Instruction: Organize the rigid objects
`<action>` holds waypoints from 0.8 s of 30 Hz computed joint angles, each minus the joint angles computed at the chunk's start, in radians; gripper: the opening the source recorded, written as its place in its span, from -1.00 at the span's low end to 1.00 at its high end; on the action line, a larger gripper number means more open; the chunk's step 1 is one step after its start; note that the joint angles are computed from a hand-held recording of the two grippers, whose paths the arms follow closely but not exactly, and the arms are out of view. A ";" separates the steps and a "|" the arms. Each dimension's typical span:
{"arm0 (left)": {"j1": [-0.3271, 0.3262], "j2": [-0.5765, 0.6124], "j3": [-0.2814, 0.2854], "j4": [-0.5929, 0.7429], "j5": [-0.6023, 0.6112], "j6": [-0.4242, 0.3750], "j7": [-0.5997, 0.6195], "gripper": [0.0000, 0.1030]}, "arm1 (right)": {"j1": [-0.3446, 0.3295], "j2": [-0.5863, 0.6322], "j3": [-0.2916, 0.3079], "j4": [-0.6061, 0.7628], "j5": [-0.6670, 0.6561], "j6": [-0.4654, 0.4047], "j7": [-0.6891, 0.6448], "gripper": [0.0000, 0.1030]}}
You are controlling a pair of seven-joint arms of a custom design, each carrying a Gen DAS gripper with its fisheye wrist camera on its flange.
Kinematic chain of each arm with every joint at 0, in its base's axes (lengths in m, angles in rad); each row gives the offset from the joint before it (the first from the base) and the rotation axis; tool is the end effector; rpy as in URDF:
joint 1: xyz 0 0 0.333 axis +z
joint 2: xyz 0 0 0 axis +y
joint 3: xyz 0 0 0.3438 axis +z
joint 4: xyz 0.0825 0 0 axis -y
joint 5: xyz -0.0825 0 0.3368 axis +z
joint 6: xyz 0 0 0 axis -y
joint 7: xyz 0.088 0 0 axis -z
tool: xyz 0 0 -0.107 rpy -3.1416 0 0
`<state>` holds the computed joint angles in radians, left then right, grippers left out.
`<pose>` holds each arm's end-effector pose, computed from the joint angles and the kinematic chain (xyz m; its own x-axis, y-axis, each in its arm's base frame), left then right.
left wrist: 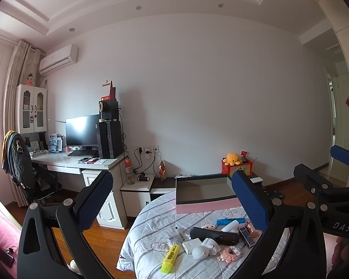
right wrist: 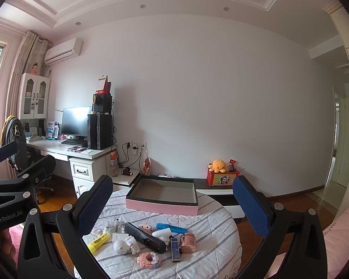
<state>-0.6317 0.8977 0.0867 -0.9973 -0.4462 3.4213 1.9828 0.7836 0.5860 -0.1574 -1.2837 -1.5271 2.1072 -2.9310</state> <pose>0.6670 -0.3918 0.5306 -0.4405 -0.8960 -0.0565 -0.0291 0.0772 -0.9966 0.5972 0.4173 0.5207 -0.3974 -0.9154 0.0645 -0.1253 -0.0155 -0.9920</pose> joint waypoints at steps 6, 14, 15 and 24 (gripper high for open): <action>-0.006 0.008 0.016 0.011 -0.001 -0.008 -0.010 1.00 | 0.001 0.000 -0.002 -0.003 -0.003 0.002 0.003 1.00; 0.011 -0.001 -0.012 -0.002 0.012 0.001 -0.012 1.00 | -0.002 0.005 -0.001 0.008 0.004 0.007 -0.013 1.00; 0.013 -0.001 -0.017 -0.003 0.014 0.003 -0.011 1.00 | 0.000 0.005 -0.002 0.009 0.005 0.005 -0.016 1.00; 0.015 -0.001 -0.021 0.001 0.011 0.000 -0.004 1.00 | 0.003 0.005 -0.007 0.009 0.002 0.006 -0.017 1.00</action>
<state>-0.6166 0.8965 0.0653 -0.9968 -0.4349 3.4215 1.9790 0.7870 0.5908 -0.1639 -1.2744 -1.5253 2.1132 -2.9484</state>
